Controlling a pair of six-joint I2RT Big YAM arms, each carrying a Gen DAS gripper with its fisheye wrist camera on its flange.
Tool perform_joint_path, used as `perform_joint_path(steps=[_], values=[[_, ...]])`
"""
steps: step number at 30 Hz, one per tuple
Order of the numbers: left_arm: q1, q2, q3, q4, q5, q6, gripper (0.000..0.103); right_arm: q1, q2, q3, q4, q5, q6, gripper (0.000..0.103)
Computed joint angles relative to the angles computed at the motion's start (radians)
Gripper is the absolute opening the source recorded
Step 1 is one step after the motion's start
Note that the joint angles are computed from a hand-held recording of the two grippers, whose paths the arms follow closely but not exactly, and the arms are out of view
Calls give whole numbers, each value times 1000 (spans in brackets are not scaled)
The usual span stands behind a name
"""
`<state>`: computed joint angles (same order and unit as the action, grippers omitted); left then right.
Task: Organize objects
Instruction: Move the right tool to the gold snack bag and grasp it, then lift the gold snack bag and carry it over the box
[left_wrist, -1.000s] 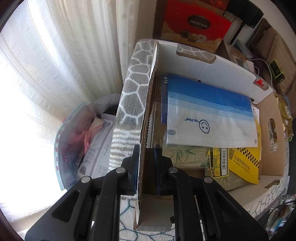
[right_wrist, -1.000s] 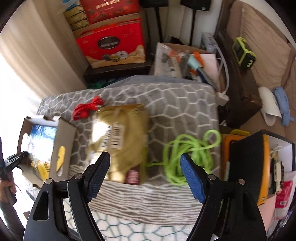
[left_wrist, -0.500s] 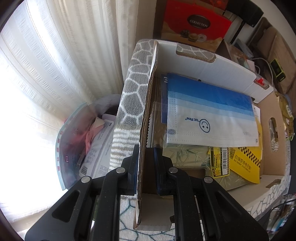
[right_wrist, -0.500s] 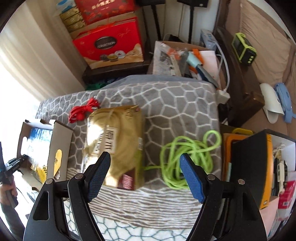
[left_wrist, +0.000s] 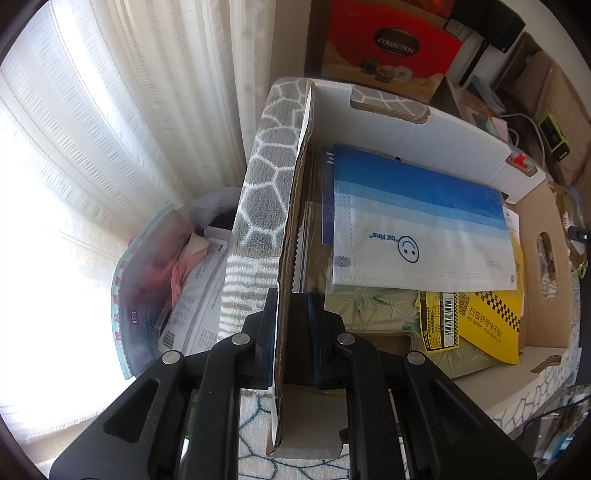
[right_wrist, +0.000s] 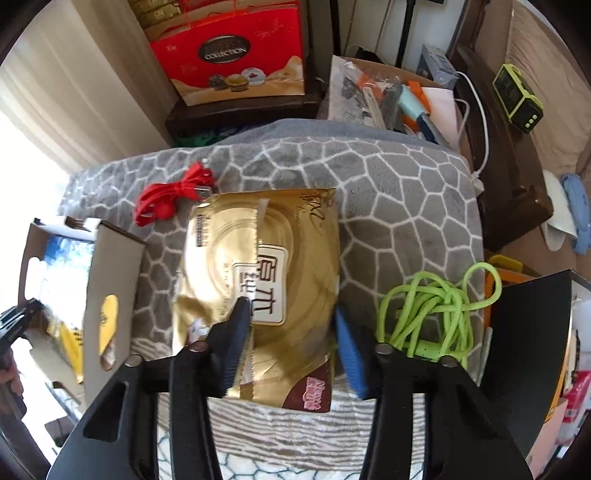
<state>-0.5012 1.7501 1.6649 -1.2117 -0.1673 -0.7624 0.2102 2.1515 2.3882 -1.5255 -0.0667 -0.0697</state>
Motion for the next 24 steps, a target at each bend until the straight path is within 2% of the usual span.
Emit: perform_joint_path(steps=[1,3,7,10,13,17,24], values=[[1,-1,-1,2,1,0,12,-1,-3,-6,7,5,1,22],[1,-2,-2,4,3,0,12,-5,-13,-22,28,3,3,14],[0,1,1,2,-4,7,12,-16,-38,-49,62,-20,0,7],[-7,3,5,-5,-24,31,10,-19,-63,-69,82,-34,-9,5],[-12,2,4,-2,-27,60,3,-17,-75,-64,83,-43,-19,4],[-36,6,10,-11,-53,106,4,-12,-103,-64,84,-55,-35,4],[-58,-10,-6,20,-40,136,6,7,-141,-22,50,-91,-78,4]])
